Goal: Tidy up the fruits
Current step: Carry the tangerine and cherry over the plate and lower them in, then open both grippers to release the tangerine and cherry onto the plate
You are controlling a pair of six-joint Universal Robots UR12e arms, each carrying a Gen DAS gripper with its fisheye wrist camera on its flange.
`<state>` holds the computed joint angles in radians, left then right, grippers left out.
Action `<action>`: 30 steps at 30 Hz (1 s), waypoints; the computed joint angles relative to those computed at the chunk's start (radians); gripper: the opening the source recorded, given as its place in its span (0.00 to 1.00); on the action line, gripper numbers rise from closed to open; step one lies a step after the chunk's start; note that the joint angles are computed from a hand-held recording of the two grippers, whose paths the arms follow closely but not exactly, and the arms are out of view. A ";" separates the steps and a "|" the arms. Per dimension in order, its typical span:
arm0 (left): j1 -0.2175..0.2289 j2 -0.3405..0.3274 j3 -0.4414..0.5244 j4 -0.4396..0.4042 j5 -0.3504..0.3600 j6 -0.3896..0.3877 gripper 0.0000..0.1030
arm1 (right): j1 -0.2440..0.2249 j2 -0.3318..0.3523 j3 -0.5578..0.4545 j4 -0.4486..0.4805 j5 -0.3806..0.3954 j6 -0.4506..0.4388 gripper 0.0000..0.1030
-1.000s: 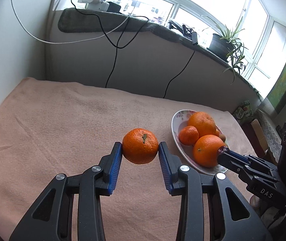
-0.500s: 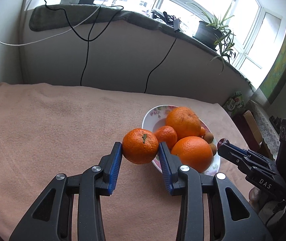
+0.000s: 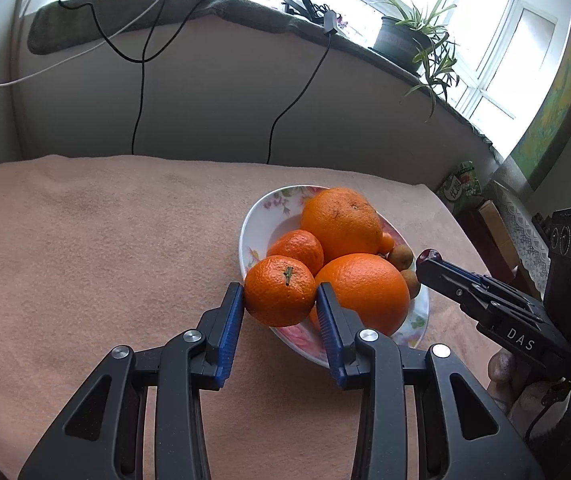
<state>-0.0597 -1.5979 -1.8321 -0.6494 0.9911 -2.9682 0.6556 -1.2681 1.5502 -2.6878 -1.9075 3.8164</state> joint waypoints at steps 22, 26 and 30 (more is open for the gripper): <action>-0.009 -0.011 0.014 -0.003 0.003 0.002 0.45 | -0.015 0.004 -0.002 0.004 0.034 0.016 0.27; -0.010 -0.010 0.014 0.002 0.005 0.003 0.45 | -0.014 0.003 0.002 -0.011 0.029 0.025 0.52; -0.012 -0.008 0.012 0.006 0.002 0.003 0.47 | -0.014 0.000 0.006 -0.013 0.023 0.026 0.61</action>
<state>-0.0713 -1.6055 -1.8200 -0.6438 0.9933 -2.9651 0.6418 -1.2677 1.5559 -2.7006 -1.8841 3.8422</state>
